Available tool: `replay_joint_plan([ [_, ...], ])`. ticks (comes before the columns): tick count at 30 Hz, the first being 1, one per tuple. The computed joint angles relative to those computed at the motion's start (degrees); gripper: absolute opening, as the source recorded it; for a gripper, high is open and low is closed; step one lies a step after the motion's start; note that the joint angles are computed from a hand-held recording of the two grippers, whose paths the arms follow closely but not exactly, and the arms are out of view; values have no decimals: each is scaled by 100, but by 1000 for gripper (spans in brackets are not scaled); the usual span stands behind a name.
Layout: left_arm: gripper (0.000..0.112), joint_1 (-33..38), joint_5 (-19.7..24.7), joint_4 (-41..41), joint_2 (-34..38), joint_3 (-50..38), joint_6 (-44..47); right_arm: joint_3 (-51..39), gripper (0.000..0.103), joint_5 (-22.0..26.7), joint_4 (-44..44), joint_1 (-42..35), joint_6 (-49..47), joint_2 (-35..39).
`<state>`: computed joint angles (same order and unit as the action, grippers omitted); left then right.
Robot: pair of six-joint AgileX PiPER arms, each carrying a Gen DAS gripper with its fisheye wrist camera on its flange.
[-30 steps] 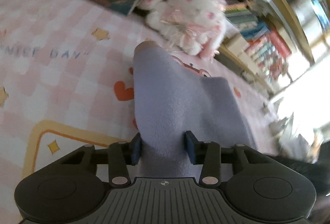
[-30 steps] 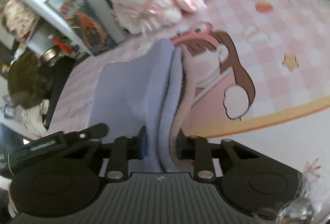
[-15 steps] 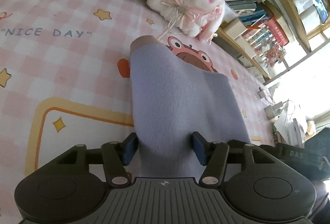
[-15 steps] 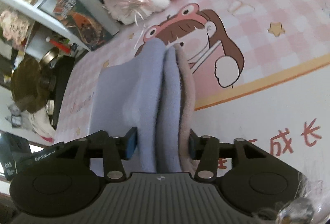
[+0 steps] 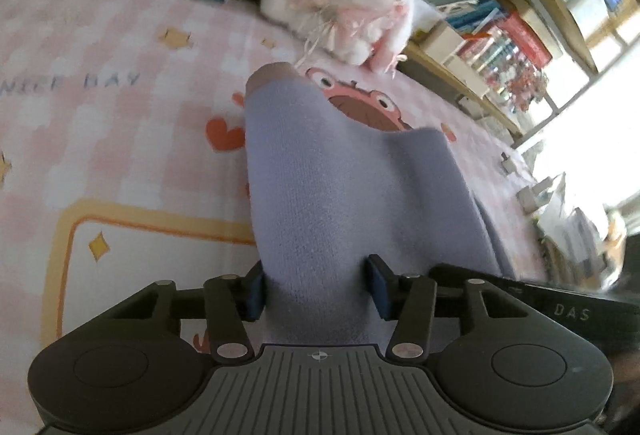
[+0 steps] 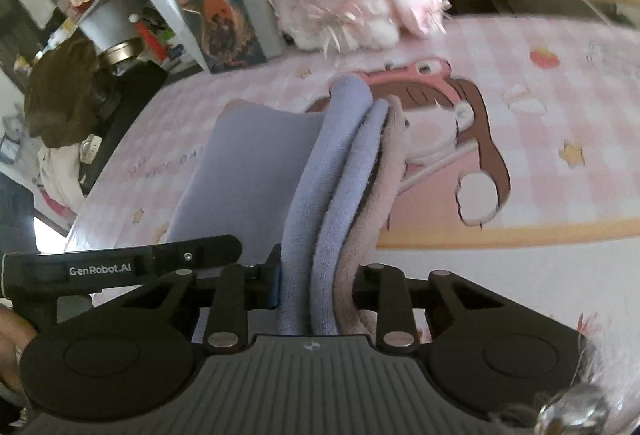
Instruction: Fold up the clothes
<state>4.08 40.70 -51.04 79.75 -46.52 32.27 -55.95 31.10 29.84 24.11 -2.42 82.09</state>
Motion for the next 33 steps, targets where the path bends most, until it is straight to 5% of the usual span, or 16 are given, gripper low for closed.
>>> replay_joint_plan([
  [4, 56, 325, 378, -344, 195, -45, 366, 206, 54, 75, 561, -401, -165, 72],
  [10, 54, 412, 309, -965, 317, 171, 461, 342, 58, 232, 1622, -730, -865, 290],
  [16, 43, 17, -17, -519, -253, 276, -152, 350, 31, 371, 2210, -799, -1402, 268],
  [23, 44, -316, -128, -416, -1050, 447, -480, 846, 29, 366, 2268, -946, -1614, -796],
  [33, 44, -1737, -917, 1068, -1483, 499, -2637, 1234, 30, 947, 2025, -1532, -1502, -1636],
])
